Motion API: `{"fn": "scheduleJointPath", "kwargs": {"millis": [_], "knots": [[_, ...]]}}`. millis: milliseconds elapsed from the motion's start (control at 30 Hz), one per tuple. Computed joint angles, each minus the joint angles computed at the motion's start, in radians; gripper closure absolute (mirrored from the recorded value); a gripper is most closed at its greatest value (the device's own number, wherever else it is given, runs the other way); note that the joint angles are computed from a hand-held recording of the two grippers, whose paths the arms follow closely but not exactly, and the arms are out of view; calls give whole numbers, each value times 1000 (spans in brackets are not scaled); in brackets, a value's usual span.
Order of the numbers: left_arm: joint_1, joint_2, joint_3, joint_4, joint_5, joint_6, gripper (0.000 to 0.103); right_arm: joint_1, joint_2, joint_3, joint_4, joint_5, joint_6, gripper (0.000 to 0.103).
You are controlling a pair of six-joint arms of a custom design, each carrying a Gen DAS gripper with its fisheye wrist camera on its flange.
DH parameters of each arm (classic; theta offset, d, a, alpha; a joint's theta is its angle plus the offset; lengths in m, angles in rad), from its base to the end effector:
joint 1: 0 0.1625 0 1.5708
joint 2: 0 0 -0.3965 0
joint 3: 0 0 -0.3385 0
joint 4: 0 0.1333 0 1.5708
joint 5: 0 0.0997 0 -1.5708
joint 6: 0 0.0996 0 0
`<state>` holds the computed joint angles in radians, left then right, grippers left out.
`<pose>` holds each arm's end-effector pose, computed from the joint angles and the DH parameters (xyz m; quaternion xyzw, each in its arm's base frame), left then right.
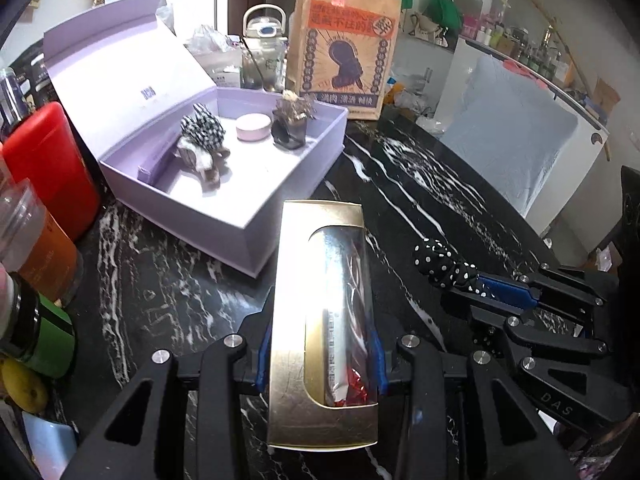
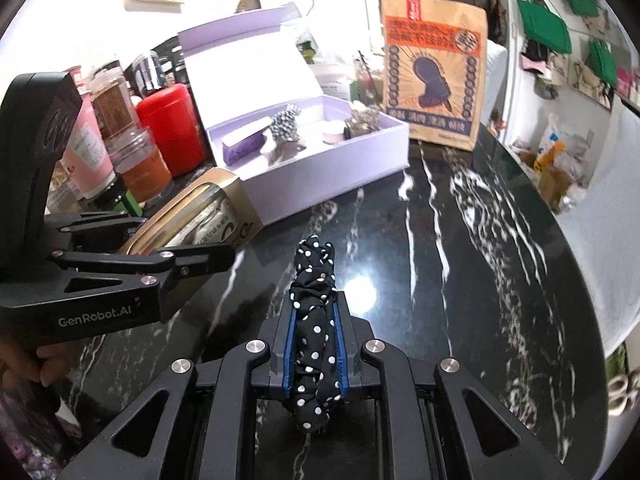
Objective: Organize rigid objects
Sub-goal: 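Carry the scrunchie with right tool while left tool carries the gold case toward the gift box, then lower the scrunchie with right tool while left tool lowers the gold case into the box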
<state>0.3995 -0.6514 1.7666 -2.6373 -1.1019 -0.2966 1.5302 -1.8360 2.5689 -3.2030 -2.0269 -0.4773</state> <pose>-0.4461 -0.3819 0.0053 0.4170 0.8784 -0.1380 0.1883 0.0780 -0.2831 0.3411 0.0941 -0.8777 0.3571 0.3052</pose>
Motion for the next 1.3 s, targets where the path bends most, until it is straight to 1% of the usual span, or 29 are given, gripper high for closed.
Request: {"fn": "scheduleJointPath", "kwargs": {"millis": [167,300,433,600,767,867,1100,1300], "knots": [[3,0,-28,5,21,11,66,18,8,-39,28,22,-22,87],[11,10,-58,2,32,21,66,25,16,-83,79,47,-19,87],[22,16,-84,-1,36,25,66,36,32,-116,99,53,-26,87],[33,31,-127,-7,58,55,66,44,49,-163,127,68,-46,87],[46,46,-171,-28,72,93,66,66,87,-227,129,61,-89,87],[53,54,-192,-40,80,113,66,77,107,-266,134,71,-120,87],[63,80,-257,-25,106,141,66,90,156,-328,133,82,-149,87],[79,102,-305,-52,107,181,66,94,191,-381,142,99,-172,87]]}}
